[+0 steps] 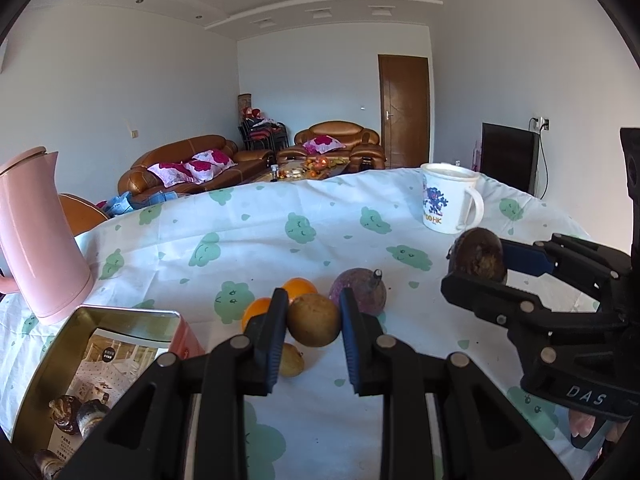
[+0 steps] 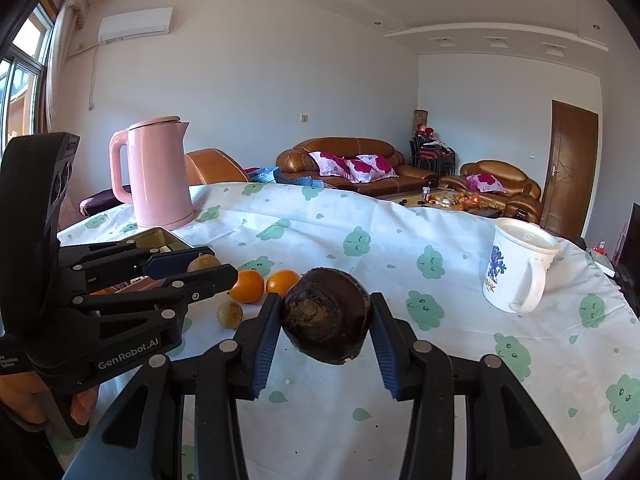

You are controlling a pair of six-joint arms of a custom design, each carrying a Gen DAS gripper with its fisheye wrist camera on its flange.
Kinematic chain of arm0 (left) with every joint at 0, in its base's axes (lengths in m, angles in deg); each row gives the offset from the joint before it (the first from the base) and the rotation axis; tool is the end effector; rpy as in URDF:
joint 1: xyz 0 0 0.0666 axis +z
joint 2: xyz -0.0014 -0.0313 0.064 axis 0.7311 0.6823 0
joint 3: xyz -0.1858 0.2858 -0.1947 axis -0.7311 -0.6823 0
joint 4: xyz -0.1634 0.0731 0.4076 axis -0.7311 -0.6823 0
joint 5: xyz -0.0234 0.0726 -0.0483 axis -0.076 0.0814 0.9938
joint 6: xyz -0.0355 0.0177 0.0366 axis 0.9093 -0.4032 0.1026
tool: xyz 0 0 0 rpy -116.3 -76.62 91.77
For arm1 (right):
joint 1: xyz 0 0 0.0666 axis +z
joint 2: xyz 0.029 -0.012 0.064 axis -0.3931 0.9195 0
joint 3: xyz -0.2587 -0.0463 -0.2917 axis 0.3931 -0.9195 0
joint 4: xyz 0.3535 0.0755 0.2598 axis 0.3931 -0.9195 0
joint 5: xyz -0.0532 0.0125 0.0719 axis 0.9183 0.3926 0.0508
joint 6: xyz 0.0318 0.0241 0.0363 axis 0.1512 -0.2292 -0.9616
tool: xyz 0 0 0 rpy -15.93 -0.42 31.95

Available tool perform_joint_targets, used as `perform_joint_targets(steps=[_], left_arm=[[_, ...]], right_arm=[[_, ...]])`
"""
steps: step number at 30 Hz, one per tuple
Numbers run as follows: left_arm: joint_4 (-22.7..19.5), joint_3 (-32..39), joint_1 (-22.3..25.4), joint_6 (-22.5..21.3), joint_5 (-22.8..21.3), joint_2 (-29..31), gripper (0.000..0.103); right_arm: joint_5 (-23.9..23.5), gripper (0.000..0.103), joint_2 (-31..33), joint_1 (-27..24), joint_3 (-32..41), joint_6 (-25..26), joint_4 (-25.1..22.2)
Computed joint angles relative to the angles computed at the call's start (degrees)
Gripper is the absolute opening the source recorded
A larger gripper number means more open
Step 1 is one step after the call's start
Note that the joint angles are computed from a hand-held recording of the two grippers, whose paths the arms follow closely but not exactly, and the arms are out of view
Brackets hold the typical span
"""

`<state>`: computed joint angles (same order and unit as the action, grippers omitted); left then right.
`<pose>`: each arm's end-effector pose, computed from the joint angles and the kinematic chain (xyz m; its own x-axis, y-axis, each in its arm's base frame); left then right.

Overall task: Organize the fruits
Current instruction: 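Lift both held fruits and carry them over the tin box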

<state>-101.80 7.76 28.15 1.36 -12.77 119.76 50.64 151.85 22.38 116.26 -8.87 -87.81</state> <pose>0.5241 -0.1857 0.4685 -0.3650 0.2724 -0.8903 0.5232 0.8510 0.0458 0.4623 0.4411 0.4609 -0.4118 -0.0578 -0.9094 -0.1172 0.9931 -0.0100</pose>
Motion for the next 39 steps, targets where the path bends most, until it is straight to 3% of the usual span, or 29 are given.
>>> perform_joint_targets(steps=[27, 39], left_arm=[[7.12, -5.17, 0.63, 1.03, -1.83, -4.21, 0.027], [8.54, -6.53, 1.84, 0.82, -2.37, -5.49, 0.027]], right_arm=[[6.17, 0.046, -1.38, 2.27, -2.85, 6.79, 7.89], [4.32, 0.046, -0.11, 2.73, -1.27, 6.34, 7.68]])
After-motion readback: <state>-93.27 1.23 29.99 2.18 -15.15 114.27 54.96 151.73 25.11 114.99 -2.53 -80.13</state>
